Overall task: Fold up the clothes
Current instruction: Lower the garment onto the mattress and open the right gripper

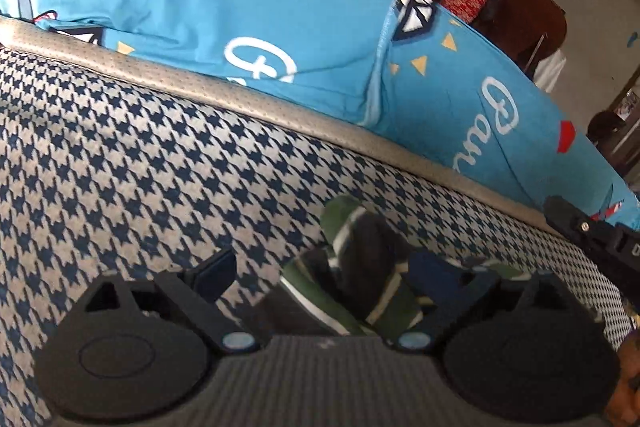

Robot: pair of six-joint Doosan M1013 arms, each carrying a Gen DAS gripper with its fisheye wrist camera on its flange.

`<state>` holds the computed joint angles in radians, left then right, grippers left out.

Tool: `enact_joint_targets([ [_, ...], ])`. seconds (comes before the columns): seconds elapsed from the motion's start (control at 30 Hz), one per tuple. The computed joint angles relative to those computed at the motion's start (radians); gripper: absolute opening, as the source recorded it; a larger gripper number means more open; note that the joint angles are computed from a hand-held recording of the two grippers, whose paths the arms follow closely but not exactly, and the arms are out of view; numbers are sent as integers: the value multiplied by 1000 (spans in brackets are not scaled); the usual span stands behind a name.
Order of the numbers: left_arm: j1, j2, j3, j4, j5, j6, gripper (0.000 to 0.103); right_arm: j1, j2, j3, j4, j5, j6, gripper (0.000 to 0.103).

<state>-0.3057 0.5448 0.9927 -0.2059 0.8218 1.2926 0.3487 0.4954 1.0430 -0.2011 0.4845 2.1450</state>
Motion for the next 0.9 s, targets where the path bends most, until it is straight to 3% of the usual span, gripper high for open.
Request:
enact_joint_targets([
  [0.2,-31,12,-24,3,21,114,97,-19,-2,9,-131,112,130,16],
  [0.3,-48,20,-33,46,48,130,98,-26,3,2,-144,170,138,26],
  [0.5,-69,37,-52,161,121,96,98,-43,15,-19,-7,272,8,29],
  [0.7,-75,43,-65,268,180,14,98,-61,18,-19,239,325,-232,29],
  [0.9,-76,43,-68,360,247,-58,99,-62,22,-17,382,390,-429,32],
])
